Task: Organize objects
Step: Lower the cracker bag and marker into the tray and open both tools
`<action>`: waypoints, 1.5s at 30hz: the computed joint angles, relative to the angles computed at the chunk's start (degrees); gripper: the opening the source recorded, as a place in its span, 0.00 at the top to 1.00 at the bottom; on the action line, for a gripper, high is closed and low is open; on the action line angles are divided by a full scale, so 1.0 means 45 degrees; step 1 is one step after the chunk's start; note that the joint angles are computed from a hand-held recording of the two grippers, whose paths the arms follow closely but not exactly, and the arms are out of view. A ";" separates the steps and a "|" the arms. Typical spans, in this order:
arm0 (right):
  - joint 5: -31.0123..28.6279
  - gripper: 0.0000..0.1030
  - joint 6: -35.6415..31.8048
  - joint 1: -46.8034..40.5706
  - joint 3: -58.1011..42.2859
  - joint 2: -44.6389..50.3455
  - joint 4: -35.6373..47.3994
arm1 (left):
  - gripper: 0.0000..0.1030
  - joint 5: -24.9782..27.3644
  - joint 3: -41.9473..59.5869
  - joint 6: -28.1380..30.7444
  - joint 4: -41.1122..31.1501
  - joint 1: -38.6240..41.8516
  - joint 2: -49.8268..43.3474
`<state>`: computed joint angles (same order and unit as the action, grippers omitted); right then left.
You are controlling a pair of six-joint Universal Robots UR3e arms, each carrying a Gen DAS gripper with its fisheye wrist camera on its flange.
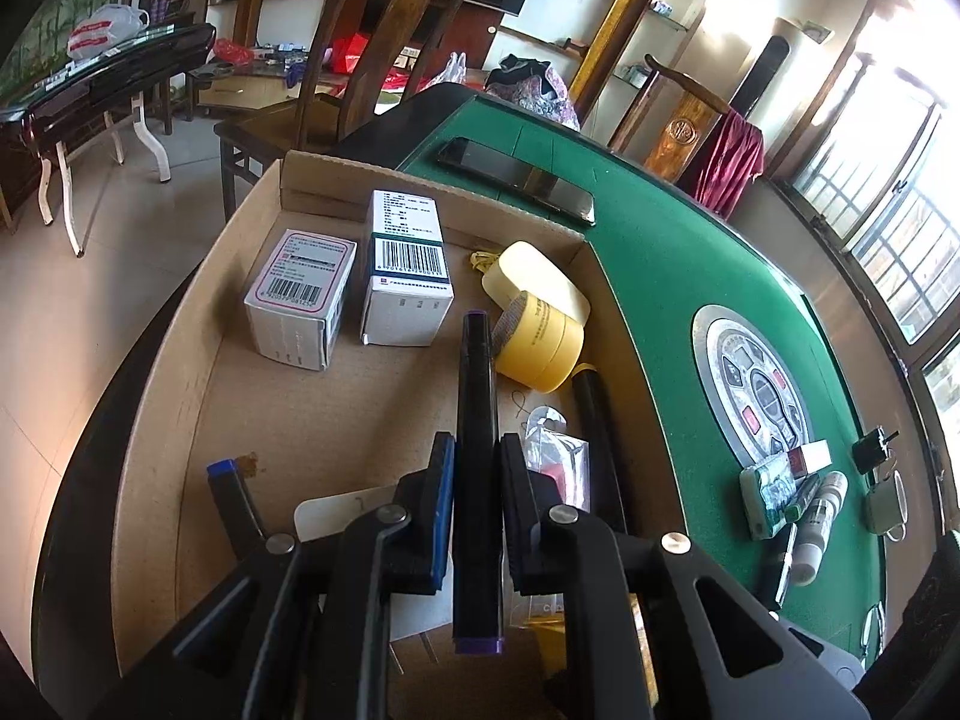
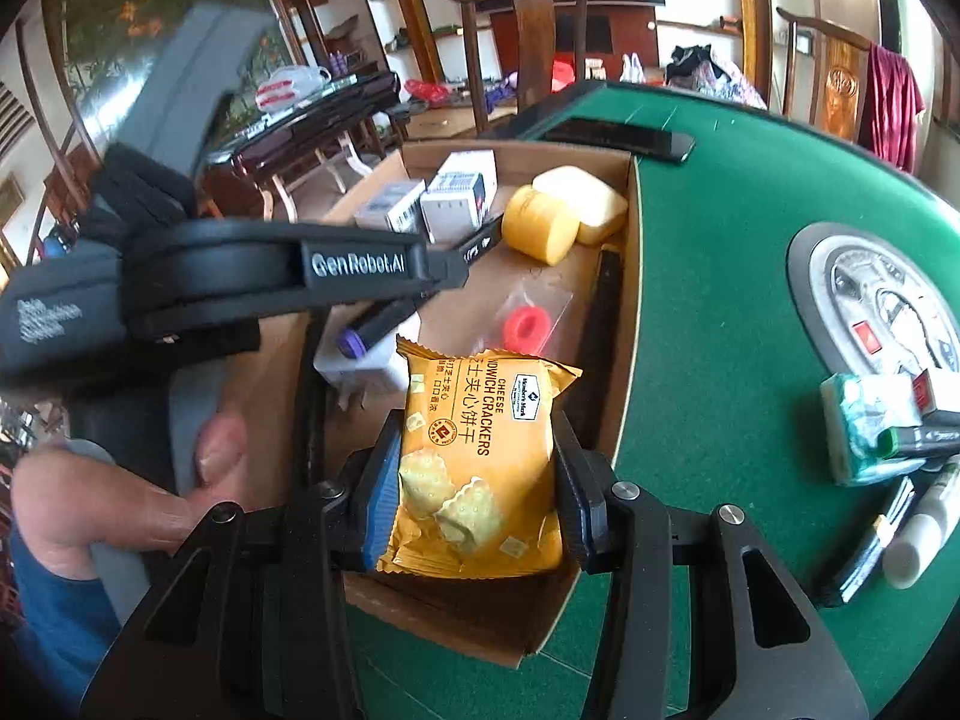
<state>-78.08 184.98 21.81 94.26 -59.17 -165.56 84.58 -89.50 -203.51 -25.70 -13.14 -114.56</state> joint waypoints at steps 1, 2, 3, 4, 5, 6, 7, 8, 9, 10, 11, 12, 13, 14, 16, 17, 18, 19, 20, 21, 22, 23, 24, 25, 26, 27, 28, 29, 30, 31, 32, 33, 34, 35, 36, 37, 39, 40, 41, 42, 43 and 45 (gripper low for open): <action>0.0023 0.57 0.0012 0.0011 -0.0059 0.0078 0.0052 | 0.87 0.0010 0.0038 0.0017 -0.0047 -0.0002 -0.0005; -0.0067 0.56 -0.0013 0.0063 -0.0074 0.0152 -0.0052 | 0.87 0.0015 0.0075 0.0037 -0.0100 -0.0006 -0.0023; -0.0205 0.57 -0.0048 0.0118 -0.0137 0.0203 -0.0051 | 0.87 0.0020 0.0129 0.0040 -0.0158 -0.0025 -0.0048; -0.0247 0.56 -0.0065 0.0139 -0.0168 0.0248 -0.0079 | 0.87 -0.0026 0.0138 0.0063 -0.0174 -0.0017 -0.0058; -0.0282 0.56 -0.0067 0.0147 -0.0181 0.0276 -0.0107 | 0.87 -0.0054 0.0193 0.0104 -0.0221 -0.0032 -0.0091; -0.0324 0.56 -0.0078 0.0153 -0.0224 0.0330 -0.0139 | 0.87 -0.0053 0.0267 0.0153 -0.0301 -0.0064 -0.0127; -0.0399 0.56 -0.0098 0.0183 -0.0248 0.0362 -0.0173 | 0.87 -0.0064 0.0326 0.0192 -0.0354 -0.0093 -0.0165; -0.0529 0.56 -0.0144 0.0237 -0.0296 0.0407 -0.0188 | 0.87 -0.0107 0.0350 0.0201 -0.0365 -0.0103 -0.0183; -0.0632 0.56 -0.0169 0.0292 -0.0350 0.0458 -0.0198 | 0.87 -0.0133 0.0349 0.0213 -0.0362 -0.0092 -0.0184; -0.0721 0.56 -0.0211 0.0333 -0.0384 0.0488 -0.0205 | 0.87 -0.0139 0.0346 0.0194 -0.0371 -0.0076 -0.0183; -0.0806 0.56 -0.0244 0.0379 -0.0389 0.0494 -0.0222 | 0.87 -0.0171 0.0353 0.0175 -0.0392 -0.0054 -0.0184; -0.0886 0.56 -0.0280 0.0419 -0.0404 0.0497 -0.0208 | 0.87 -0.0212 0.0338 0.0157 -0.0383 -0.0027 -0.0180; -0.0977 0.56 -0.0317 0.0475 -0.0443 0.0503 -0.0160 | 0.87 -0.0210 0.0337 0.0142 -0.0384 -0.0024 -0.0181; -0.1116 0.56 -0.0362 0.0552 -0.0480 0.0517 -0.0124 | 0.87 -0.0189 0.0335 0.0114 -0.0378 -0.0025 -0.0176; -0.1250 0.56 -0.0399 0.0614 -0.0400 0.0469 -0.0192 | 0.87 -0.0243 0.0261 0.0103 -0.0266 0.0001 -0.0137; -0.1348 0.56 -0.0440 0.0671 -0.0409 0.0454 -0.0137 | 0.86 -0.0231 0.0247 0.0089 -0.0253 0.0005 -0.0125; -0.1379 0.56 -0.0452 0.0714 -0.0345 0.0371 -0.0102 | 0.86 -0.0231 0.0247 0.0089 -0.0253 0.0005 -0.0125; -0.1401 0.55 -0.0459 0.0729 -0.0336 0.0347 -0.0076 | 0.86 -0.0279 0.0230 0.0085 -0.0222 0.0016 -0.0112; -0.1400 0.55 -0.0479 0.0725 -0.0358 0.0334 -0.0019 | 0.86 -0.0389 0.0172 0.0079 -0.0130 0.0043 -0.0090; -0.1385 0.55 -0.0495 0.0721 -0.0352 0.0315 0.0024 | 0.86 -0.0464 0.0154 0.0074 -0.0098 0.0054 -0.0079; -0.1362 0.55 -0.0524 0.0717 -0.0348 0.0284 0.0100 | 0.86 -0.0506 0.0158 0.0096 -0.0113 0.0059 -0.0077; -0.1344 0.55 -0.0560 0.0721 -0.0312 0.0233 0.0155 | 0.86 -0.0581 0.0160 0.0106 -0.0128 0.0077 -0.0082; -0.1336 0.55 -0.0581 0.0729 -0.0276 0.0209 0.0150 | 0.86 -0.0678 0.0142 0.0104 -0.0099 0.0101 -0.0079; -0.1334 0.55 -0.0598 0.0736 -0.0192 0.0154 0.0112 | 0.86 -0.0712 0.0133 0.0115 -0.0080 0.0103 -0.0077; -0.1302 0.55 -0.0610 0.0726 -0.0104 0.0105 0.0034 | 0.86 -0.0690 0.0137 0.0114 -0.0077 0.0093 -0.0073; -0.1261 0.55 -0.0626 0.0702 0.0012 0.0012 -0.0019 | 0.86 -0.0690 0.0137 0.0114 -0.0077 0.0093 -0.0073; -0.1265 0.54 -0.0612 0.0701 0.0067 -0.0030 -0.0058 | 0.86 -0.0725 0.0116 0.0106 -0.0020 0.0097 -0.0064; -0.1263 0.54 -0.0557 0.0681 0.0134 -0.0078 -0.0108 | 0.86 -0.0788 0.0090 0.0119 0.0001 0.0126 -0.0043; -0.1191 0.54 -0.0493 0.0650 0.0306 -0.0190 -0.0229 | 0.86 -0.0811 0.0069 0.0122 0.0041 0.0137 -0.0022; -0.1067 0.54 -0.0454 0.0585 0.0463 -0.0285 -0.0359 | 0.86 -0.0805 0.0061 0.0114 0.0072 0.0133 -0.0013; -0.1001 0.54 -0.0432 0.0549 0.0567 -0.0361 -0.0420 | 0.86 -0.0813 0.0065 0.0102 0.0088 0.0136 -0.0013; -0.0960 0.53 -0.0429 0.0508 0.0621 -0.0412 -0.0427 | 0.86 -0.0830 0.0073 0.0099 0.0086 0.0142 -0.0017; -0.0911 0.51 -0.0417 0.0479 0.0720 -0.0477 -0.0517 | 0.86 -0.0830 0.0099 0.0099 0.0064 0.0142 -0.0033; -0.0886 0.49 -0.0362 0.0442 0.0884 -0.0576 -0.0696 | 0.86 -0.0825 0.0111 0.0092 0.0056 0.0143 -0.0041; -0.0841 0.45 -0.0362 0.0414 0.0987 -0.0635 -0.0822 | 0.86 -0.0824 0.0080 0.0084 0.0083 0.0144 -0.0026; -0.0829 0.43 -0.0387 0.0397 0.1044 -0.0689 -0.0856 | 0.86 -0.0831 0.0077 0.0098 0.0083 0.0150 -0.0025; -0.0744 0.43 -0.0410 0.0370 0.1053 -0.0716 -0.0845 | 0.86 -0.0847 0.0054 0.0092 0.0130 0.0162 -0.0020; -0.0625 0.43 -0.0448 0.0316 0.1123 -0.0775 -0.0848 | 0.86 -0.0856 0.0034 0.0085 0.0164 0.0161 -0.0011; -0.0493 0.43 -0.0454 0.0232 0.1279 -0.0897 -0.0928 | 0.86 -0.0877 0.0013 0.0090 0.0212 0.0164 0.0000; -0.0328 0.43 -0.0378 0.0092 0.1612 -0.1098 -0.1292 | 0.86 -0.0893 -0.0013 0.0095 0.0268 0.0158 0.0013; -0.0211 0.43 -0.0315 -0.0046 0.1931 -0.1304 -0.1619 | 0.86 -0.0928 -0.0055 0.0096 0.0366 0.0158 0.0025; 0.0147 0.43 -0.0197 -0.0572 0.2829 -0.1993 -0.2445 | 0.86 -0.0955 -0.0093 0.0127 0.0553 0.0109 0.0033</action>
